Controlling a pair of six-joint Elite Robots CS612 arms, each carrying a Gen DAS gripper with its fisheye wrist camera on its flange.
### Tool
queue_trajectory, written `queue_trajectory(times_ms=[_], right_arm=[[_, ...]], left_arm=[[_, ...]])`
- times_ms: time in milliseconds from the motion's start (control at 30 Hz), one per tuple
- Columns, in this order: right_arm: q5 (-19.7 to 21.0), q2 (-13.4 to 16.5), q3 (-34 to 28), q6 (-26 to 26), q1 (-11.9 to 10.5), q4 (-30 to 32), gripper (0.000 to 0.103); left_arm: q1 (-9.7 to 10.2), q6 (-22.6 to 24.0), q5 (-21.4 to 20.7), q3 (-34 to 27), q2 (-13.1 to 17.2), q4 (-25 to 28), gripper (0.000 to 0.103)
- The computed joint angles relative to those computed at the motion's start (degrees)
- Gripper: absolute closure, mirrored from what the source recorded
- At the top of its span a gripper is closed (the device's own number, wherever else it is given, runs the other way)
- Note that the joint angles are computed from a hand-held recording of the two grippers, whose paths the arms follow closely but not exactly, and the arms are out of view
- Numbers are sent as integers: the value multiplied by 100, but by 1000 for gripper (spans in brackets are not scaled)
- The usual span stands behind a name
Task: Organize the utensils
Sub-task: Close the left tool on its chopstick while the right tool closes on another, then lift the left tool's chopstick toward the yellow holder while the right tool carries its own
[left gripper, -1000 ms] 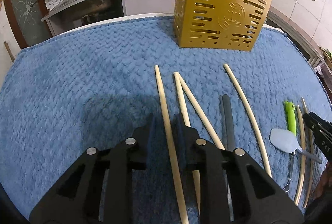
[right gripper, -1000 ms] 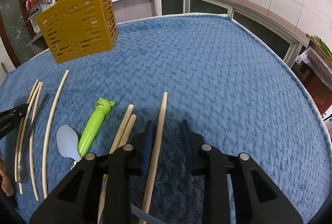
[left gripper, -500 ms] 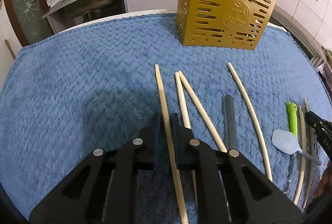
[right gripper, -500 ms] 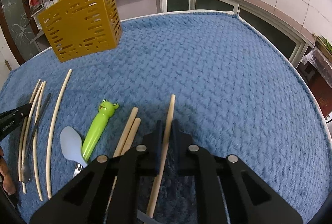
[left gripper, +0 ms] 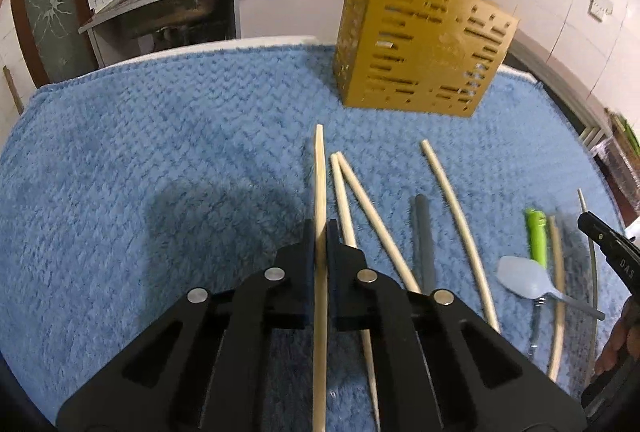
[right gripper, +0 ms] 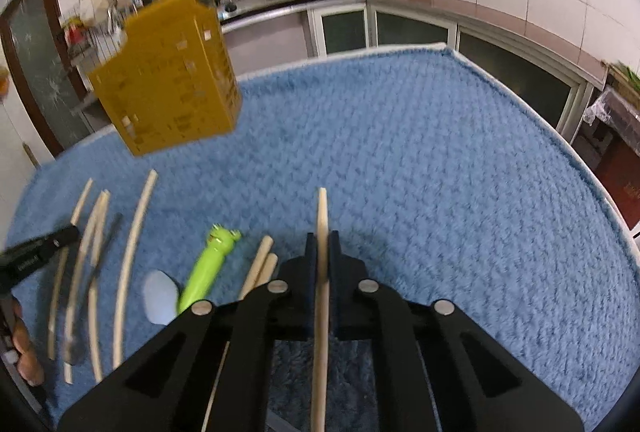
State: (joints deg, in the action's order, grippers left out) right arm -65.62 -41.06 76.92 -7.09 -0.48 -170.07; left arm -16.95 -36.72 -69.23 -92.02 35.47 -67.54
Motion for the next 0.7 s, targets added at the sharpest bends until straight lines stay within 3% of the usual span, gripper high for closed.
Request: queue_trajectory(times_ms=[167,367,467,700], right_arm=[[726,-29,147,520,-164,-734,97],[1061,-80,235,1012,-258,-1504,97],[1014,-127,240,898,-240,-1540,97],[1467,-285,200,549,-208,-1186,97]], left_arm=[[-66,75,82,-179,70,-379,99],[-91,86,-61,-368,111,-794,99],[-109,142,-91,-395,71,-919,99],[-142,279,-285,-346,-98,-1026,99]])
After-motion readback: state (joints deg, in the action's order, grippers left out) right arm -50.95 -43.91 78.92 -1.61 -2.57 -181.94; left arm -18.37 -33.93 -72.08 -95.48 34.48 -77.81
